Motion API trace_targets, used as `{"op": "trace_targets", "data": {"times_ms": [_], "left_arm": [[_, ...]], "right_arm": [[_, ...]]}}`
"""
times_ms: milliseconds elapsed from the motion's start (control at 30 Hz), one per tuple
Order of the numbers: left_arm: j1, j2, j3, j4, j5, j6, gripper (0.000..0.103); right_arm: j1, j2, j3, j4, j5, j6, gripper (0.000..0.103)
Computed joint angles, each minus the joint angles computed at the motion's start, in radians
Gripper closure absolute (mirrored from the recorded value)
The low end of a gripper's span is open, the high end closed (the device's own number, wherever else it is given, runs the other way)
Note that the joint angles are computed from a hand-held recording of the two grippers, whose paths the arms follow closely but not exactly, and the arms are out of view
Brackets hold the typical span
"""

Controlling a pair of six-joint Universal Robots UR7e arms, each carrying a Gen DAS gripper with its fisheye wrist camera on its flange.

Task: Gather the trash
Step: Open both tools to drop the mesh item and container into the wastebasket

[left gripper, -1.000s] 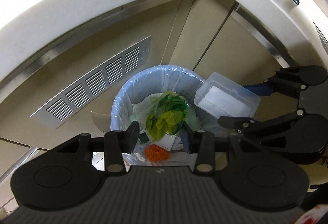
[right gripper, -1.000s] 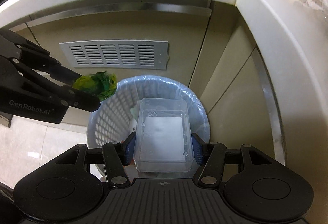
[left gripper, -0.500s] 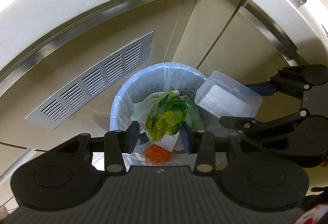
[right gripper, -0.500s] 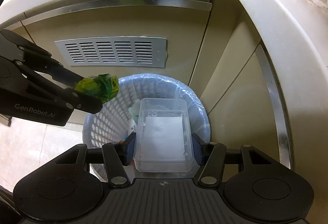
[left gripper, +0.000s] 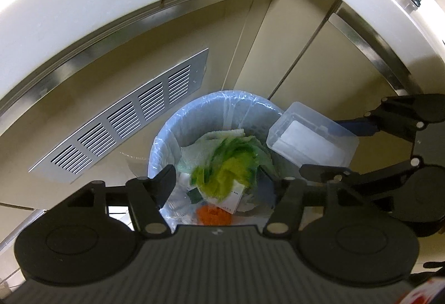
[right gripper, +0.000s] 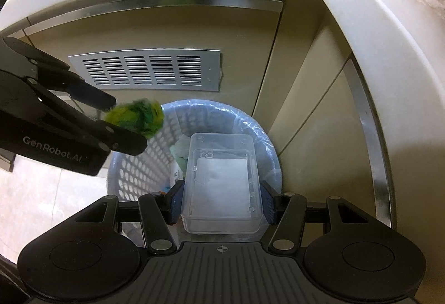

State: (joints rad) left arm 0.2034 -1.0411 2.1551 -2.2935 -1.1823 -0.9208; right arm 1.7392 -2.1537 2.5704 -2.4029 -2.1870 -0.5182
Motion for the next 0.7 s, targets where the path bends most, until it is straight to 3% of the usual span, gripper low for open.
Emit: {"op": "trace_targets", "data": {"times_ms": [700], "left_arm": [[-0.023,-0.037,0.017,0.054,-0.006,-0.05,0.043]], "right_arm": [[0.012,0.015,-0.003,-0.014,0.011,-0.002,0.048]]}}
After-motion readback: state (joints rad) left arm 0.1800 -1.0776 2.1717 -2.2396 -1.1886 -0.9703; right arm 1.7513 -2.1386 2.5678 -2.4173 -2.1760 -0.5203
